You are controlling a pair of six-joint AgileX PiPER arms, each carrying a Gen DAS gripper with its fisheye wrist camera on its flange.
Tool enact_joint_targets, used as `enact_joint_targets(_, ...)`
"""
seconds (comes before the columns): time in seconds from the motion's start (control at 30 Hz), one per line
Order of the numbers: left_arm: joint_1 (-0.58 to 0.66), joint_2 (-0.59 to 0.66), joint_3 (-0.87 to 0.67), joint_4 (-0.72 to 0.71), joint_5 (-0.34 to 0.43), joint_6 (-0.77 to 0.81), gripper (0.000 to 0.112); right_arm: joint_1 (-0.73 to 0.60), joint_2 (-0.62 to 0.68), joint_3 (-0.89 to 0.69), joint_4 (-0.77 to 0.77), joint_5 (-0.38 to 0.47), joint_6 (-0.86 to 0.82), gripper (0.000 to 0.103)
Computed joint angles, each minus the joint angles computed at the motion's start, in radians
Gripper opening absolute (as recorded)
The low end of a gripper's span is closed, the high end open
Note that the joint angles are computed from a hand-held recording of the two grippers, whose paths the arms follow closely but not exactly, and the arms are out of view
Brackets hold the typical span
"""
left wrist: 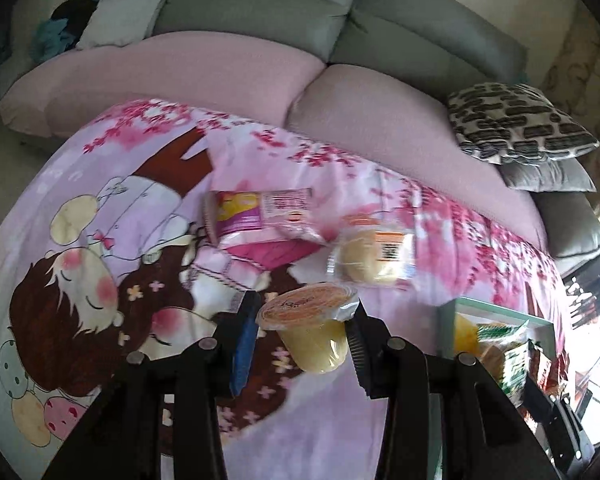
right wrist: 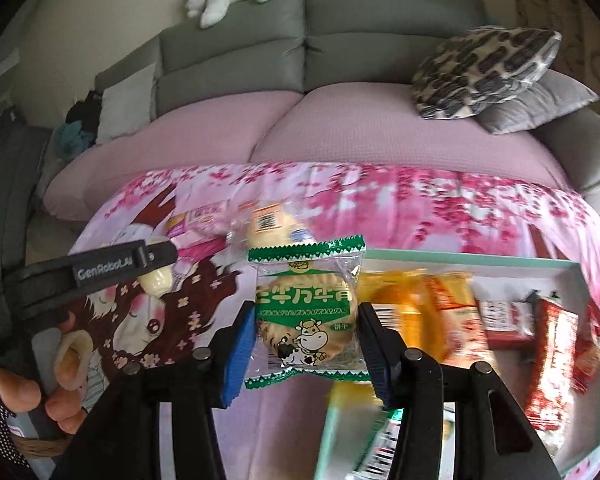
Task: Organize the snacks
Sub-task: 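Carry the yellow cup and green cookie pack over the tray with both tools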
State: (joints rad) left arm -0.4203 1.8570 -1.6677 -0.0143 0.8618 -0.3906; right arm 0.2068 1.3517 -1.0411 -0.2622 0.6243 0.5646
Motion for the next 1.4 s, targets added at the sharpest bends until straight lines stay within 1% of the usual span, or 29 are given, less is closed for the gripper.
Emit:
enact_joint_targets(0.17,-0.061,0.004,-0.017,0.034,0.009,-0.01,0.044,-0.101,-0.08,0.049,0.02,0.004,-0.026,0.053)
enact_joint_targets(0.37,-0.133,0.005,-0.026,0.058,0.012,-0.004,0.044,-0.281,-0.135,0.088,0.101,0.018,-0.125,0.053)
enact_joint_targets(0.63,-0.24,0.0,-0.044,0.087,-0.001,0.002,0.044,-0.554,-0.202,0.135,0.289,0.027,-0.325,0.053)
enact_joint_targets(0.87,-0.341,0.028,-0.098,0.112,0.016,-0.002,0.044,-0.724,-0.233,0.15,0.444,0.058,-0.504,0.053)
enact_joint_targets(1.17,-0.432,0.085,-0.182,0.135,0.042,-0.009,0.044,-0.852,-0.243,0.164,0.599,0.098,-0.677,0.053)
enact_joint_targets(1.27,-0.451,0.106,-0.21,0.141,0.047,-0.012,0.044,-0.874,-0.235,0.172,0.642,0.102,-0.725,0.053)
enact_joint_targets(1.4,-0.473,0.137,-0.245,0.159,0.056,-0.016,0.044,-0.881,-0.219,0.178,0.661,0.105,-0.747,0.053)
